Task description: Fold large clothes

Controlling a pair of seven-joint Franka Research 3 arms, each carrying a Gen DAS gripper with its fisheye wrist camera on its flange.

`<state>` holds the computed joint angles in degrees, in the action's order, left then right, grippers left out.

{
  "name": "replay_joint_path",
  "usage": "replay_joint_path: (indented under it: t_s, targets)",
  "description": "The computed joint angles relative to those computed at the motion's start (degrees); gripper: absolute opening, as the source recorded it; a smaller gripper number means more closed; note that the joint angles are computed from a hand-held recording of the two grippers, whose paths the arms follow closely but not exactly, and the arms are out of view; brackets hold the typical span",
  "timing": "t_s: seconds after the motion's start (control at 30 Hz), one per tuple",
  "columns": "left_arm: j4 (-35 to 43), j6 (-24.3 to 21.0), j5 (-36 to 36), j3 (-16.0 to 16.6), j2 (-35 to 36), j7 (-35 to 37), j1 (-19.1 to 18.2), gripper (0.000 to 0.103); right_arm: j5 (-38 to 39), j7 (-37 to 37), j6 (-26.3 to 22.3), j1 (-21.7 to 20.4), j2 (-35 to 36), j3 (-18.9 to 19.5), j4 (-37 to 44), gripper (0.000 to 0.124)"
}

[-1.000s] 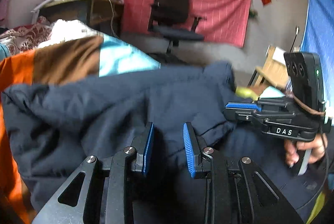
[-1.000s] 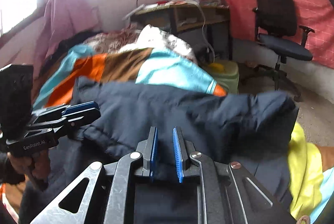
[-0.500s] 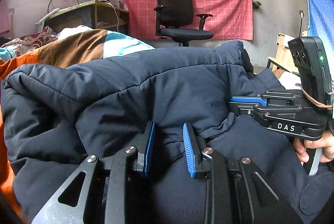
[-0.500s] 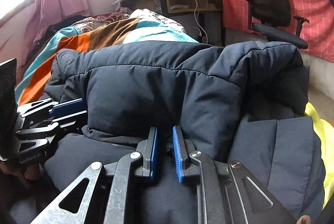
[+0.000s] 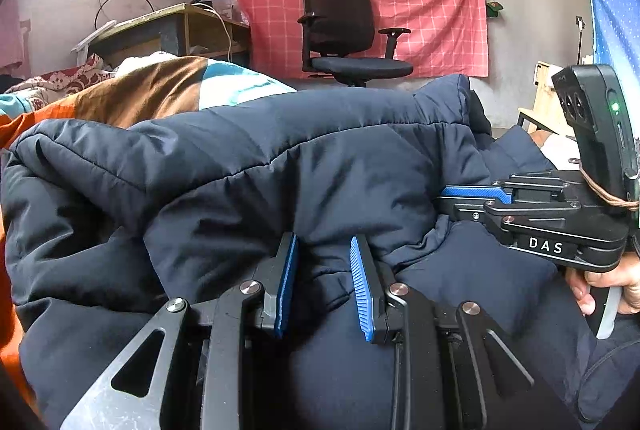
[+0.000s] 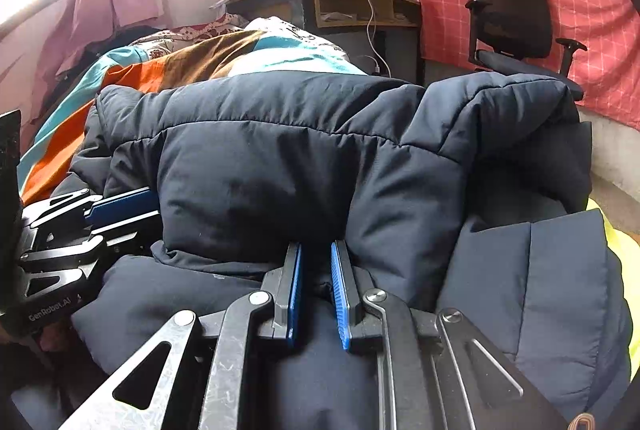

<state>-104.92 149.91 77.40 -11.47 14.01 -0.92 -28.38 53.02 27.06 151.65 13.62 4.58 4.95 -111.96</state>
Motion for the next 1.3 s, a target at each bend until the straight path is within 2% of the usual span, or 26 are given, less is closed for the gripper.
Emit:
replay_joint_path:
  t_s: [0.2,0.37,0.47,0.6,0.63,0.7,0.73,0.83,0.9,0.93,1.03,1.13,1.3]
  targets:
    - [1.83,-5.74,-0.55,-0.52,1.05,3.27,-1.82,0.023,0.19,-0.44,-0.16,-0.14,0.07,-0.05,0.1,0.015]
    - [3.35,-9.0,-6.26,-1.09,1.3,7.75,-2.3,0.023,0.87,-0.58,-0.73,-0.23,-0.07,-0.05,0.19,0.015]
    - [2.97,-8.64,-11.79,-1.52,0.09,9.04,-1.69,0.024,-0.29,0.22,-0.45,0.0,-0.6,-0.09,-0.12,0.015]
    - [0.79,-7.73,-16.73,-2.06,-3.22,9.53,-0.83,0.024,-5.73,5.09,-1.59,0.17,-2.37,-0.73,-0.32,0.016]
    - [0.06,-7.65,-17.56,-2.16,-4.36,8.79,-0.56,0.024,-6.56,5.69,-1.15,0.3,-3.23,-0.79,-0.97,0.018]
    - [-0.96,-7.73,-18.69,-2.55,-6.07,7.19,-0.04,0.025,-6.93,6.11,-2.57,0.24,-4.94,-1.28,-1.9,0.032]
    - [-1.59,-7.56,-19.31,-2.78,-7.11,6.19,0.28,0.03,-7.84,7.12,-3.64,0.21,-5.37,-1.55,-1.93,0.033]
    - [-2.54,-9.44,-18.14,-3.89,-9.7,3.43,0.44,0.056,-8.61,8.11,-4.87,0.26,-7.19,-2.15,-2.57,0.045]
    - [-3.09,-10.74,-16.9,-5.01,-11.2,1.41,0.33,0.06,-7.46,7.67,-4.49,0.41,-9.13,-2.63,-3.66,0.061]
    - [-3.19,-11.45,-16.97,-5.49,-11.84,0.89,0.4,0.062,-6.77,7.41,-4.64,0.5,-9.87,-2.94,-3.96,0.065]
    - [-2.98,-15.44,-16.6,-7.17,-13.49,-1.21,0.05,0.081,-6.11,8.24,-5.03,0.55,-12.46,-3.81,-5.01,0.075]
    - [-3.04,-18.17,-14.99,-8.84,-14.78,-3.18,-0.6,0.09,-7.21,9.79,-4.58,0.53,-15.12,-4.39,-6.6,0.081]
    - [-2.56,-22.86,-14.03,-11.24,-15.96,-3.78,-2.17,0.095,-7.17,10.2,-5.61,0.9,-20.57,-6.16,-9.5,0.098]
